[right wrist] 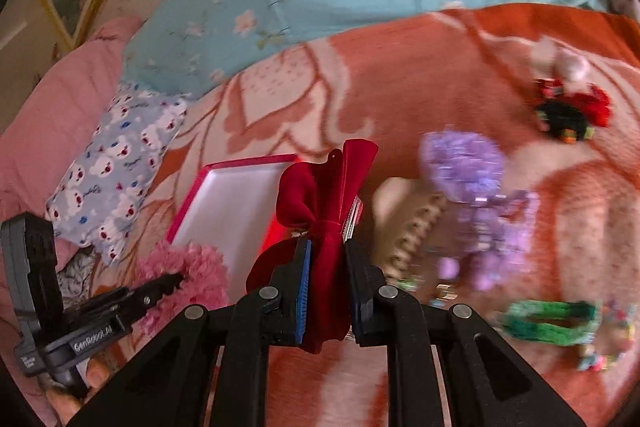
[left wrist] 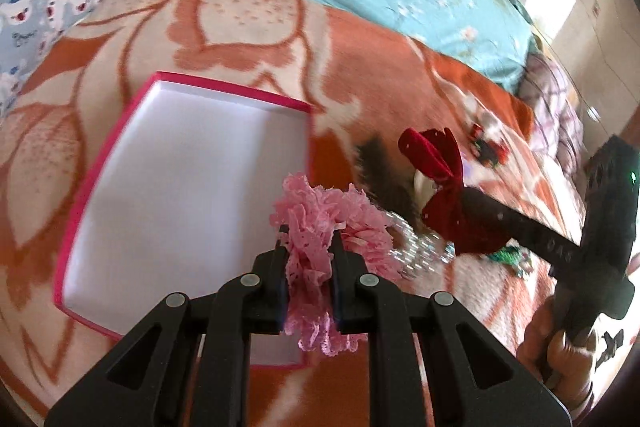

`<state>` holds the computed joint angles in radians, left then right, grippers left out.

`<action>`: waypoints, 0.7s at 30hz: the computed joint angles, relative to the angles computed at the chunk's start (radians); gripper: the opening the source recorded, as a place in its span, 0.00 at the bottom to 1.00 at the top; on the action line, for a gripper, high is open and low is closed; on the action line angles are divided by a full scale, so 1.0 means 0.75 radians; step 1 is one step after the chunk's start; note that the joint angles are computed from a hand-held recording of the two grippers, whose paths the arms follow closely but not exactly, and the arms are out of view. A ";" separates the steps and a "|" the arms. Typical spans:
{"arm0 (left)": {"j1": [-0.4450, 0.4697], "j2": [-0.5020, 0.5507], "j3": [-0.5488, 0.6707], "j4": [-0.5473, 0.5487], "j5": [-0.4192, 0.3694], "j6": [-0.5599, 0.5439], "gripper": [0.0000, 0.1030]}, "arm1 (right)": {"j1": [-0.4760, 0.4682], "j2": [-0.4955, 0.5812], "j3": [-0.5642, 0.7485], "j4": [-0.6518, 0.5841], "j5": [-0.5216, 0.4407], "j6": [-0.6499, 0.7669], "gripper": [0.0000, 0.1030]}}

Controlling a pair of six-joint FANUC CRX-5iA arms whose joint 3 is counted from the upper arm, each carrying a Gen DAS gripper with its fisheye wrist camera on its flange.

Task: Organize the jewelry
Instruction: 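Carry both items into the white box and open both tools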

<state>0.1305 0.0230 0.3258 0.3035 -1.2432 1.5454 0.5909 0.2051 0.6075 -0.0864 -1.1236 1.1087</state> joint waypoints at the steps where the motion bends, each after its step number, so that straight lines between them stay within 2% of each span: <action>1: 0.016 0.001 0.001 -0.001 0.003 0.000 0.13 | 0.007 0.016 0.021 -0.010 -0.004 0.008 0.15; 10: 0.140 0.079 0.060 -0.044 0.010 0.020 0.13 | 0.055 0.224 0.275 -0.111 -0.059 0.041 0.15; 21: 0.189 0.281 0.227 -0.084 0.027 0.034 0.13 | 0.078 0.585 0.747 -0.128 -0.217 0.025 0.15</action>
<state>0.2721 0.2334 0.4964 0.2405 -1.2229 1.5708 0.6496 0.6441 1.1677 -0.1824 -1.2865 1.1272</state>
